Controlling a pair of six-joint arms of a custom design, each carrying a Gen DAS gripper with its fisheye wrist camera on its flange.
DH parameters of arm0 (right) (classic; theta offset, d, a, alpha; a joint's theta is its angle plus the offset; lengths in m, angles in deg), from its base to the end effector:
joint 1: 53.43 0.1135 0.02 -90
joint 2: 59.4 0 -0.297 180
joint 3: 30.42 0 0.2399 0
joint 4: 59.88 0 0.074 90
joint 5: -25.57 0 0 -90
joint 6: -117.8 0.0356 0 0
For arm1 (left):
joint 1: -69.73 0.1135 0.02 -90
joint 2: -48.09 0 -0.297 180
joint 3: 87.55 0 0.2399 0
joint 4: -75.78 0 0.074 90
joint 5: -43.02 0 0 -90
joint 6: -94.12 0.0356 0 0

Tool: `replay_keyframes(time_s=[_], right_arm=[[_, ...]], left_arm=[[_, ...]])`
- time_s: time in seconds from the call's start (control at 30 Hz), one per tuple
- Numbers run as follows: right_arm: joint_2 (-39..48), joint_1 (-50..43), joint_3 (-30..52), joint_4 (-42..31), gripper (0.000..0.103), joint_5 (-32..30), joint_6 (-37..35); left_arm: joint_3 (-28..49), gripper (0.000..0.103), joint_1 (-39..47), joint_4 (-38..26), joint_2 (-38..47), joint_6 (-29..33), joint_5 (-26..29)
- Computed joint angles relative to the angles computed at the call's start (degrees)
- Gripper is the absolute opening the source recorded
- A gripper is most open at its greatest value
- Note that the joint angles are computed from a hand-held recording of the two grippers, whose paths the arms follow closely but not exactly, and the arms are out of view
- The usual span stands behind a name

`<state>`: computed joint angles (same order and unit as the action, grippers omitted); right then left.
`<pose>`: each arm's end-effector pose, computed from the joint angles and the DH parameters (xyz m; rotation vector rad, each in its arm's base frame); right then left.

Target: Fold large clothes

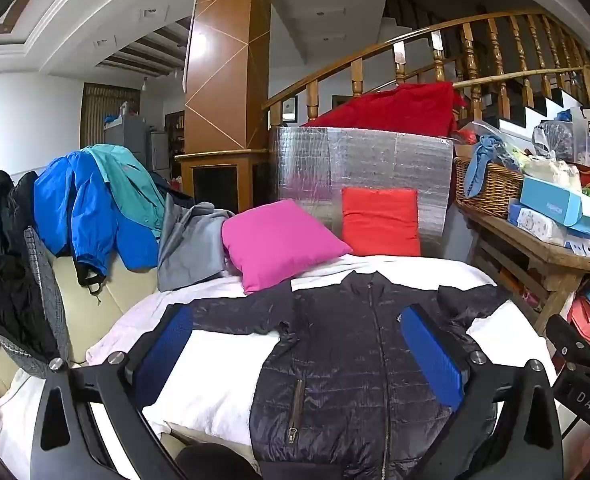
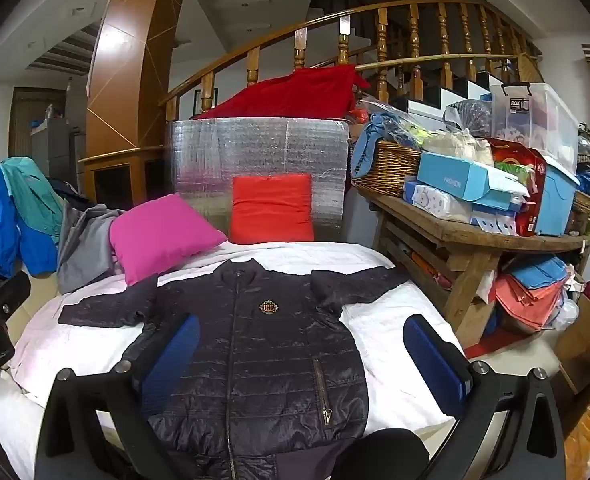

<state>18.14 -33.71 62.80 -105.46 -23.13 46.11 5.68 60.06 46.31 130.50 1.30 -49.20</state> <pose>0.2661 0.0704 0.4181 0.3956 1.9284 -0.3228 0.3159 -0.0524 0.4179 0.0870 1.8956 -0.1116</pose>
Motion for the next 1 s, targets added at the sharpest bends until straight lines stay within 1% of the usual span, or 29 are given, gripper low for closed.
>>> replay_keyframes(time_s=[0.13,0.27,0.3,0.33,0.43,0.47,0.5,0.6,0.77,1.0], right_arm=[[-0.5,0.0,-0.7,0.6,0.103,0.0,-0.3],[0.4,0.5,0.4,0.2,0.103,0.7,0.1],[0.2,1.6,-0.3,0.3,0.103,1.7,0.7],[0.5,1.7,0.0,0.1,0.103,1.7,0.9],[0.5,2.3,-0.2,0.3,0.103,2.3,1.1],[0.6,2.2,-0.1,0.2,0.103,2.1,1.1],[0.5,1.6,-0.1,0.5,0.103,1.4,0.7],[-0.3,0.2,-1.2,1.1,0.103,-0.2,0.1],[-0.3,-0.9,-1.5,1.3,0.103,-1.9,0.3],[0.1,-0.2,-1.1,1.2,0.103,-1.5,0.0]], left_arm=[[-0.1,0.103,0.3,0.2,-0.1,0.7,0.6],[0.0,0.103,1.3,0.0,-0.1,1.4,2.0],[-0.9,0.103,0.4,0.6,0.2,1.3,0.8],[-0.1,0.103,0.1,0.3,0.7,1.4,0.5],[0.0,0.103,0.6,0.4,1.1,1.9,1.0],[-0.2,0.103,0.5,0.5,1.0,2.2,0.8],[-0.7,0.103,-0.8,0.6,0.5,2.6,-0.8],[-0.4,0.103,-1.3,0.5,0.8,2.9,-2.0],[-0.3,0.103,-1.0,0.5,1.1,2.6,-2.9],[-0.7,0.103,-0.1,0.6,1.1,2.6,-2.8]])
